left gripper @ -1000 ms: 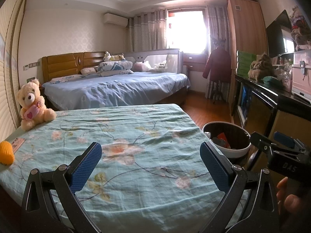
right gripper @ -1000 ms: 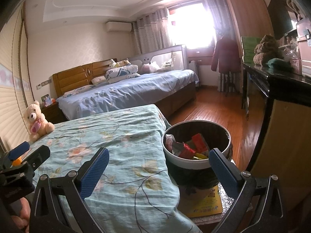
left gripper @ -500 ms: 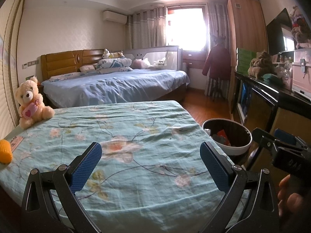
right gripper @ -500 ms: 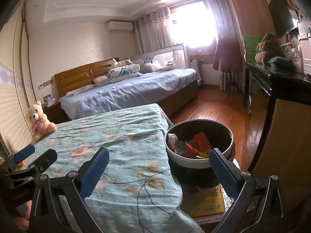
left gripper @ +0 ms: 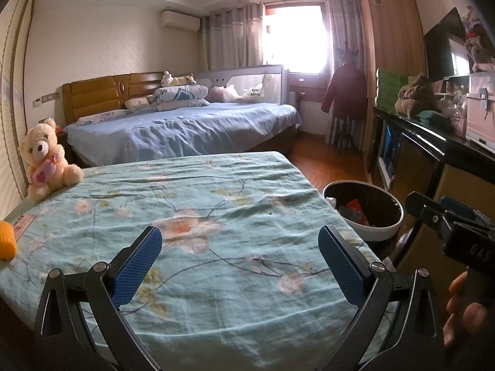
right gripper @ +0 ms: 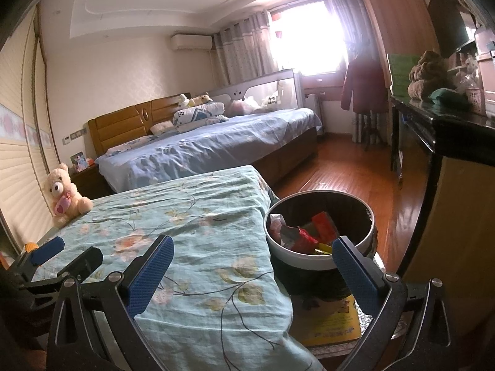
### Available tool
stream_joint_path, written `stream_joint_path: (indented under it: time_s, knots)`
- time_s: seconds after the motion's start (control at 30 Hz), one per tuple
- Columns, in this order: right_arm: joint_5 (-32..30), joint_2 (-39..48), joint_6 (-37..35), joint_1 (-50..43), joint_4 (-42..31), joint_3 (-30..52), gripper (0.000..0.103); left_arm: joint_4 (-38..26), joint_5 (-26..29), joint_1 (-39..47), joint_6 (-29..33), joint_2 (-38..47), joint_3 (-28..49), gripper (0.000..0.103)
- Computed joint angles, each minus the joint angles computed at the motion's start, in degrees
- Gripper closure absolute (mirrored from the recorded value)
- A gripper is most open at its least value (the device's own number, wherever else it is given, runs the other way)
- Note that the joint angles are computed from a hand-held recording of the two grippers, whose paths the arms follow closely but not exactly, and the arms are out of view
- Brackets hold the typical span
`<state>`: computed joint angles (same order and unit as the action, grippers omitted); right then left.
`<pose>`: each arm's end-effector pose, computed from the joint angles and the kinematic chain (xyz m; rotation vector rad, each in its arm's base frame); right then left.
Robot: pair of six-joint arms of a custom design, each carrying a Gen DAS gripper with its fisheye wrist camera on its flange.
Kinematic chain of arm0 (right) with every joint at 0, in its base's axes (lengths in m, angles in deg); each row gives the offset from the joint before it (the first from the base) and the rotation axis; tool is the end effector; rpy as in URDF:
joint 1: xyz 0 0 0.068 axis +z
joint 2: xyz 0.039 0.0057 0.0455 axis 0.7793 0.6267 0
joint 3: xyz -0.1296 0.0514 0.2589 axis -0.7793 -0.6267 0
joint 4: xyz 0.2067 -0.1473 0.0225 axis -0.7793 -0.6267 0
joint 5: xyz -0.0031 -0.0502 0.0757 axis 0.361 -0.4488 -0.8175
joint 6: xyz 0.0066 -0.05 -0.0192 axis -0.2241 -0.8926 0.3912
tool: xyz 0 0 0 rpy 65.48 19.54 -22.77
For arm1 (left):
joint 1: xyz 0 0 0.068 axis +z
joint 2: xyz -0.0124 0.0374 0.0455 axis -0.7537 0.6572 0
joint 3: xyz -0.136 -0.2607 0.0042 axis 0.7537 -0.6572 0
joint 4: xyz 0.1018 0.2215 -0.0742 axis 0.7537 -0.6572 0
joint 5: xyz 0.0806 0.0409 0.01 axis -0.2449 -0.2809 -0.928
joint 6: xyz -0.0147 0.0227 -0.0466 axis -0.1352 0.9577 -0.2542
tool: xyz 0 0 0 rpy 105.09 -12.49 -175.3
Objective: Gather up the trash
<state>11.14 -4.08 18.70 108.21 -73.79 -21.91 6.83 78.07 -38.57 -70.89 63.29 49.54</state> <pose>0.1186 0.1272 0.2325 0.3886 1.9862 -0.0689 0.1965 0.0172 0.1928 0.4171 1.9627 -0.2729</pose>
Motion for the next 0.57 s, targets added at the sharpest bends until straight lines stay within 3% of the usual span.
stream_joint_path:
  time_s: [0.57]
  knots:
    - [-4.9,0.4,-6.8,-5.5,8.9,-2.2,0.0,1.3,-0.8,-0.5,-0.2,3.2,0.9,0.0]
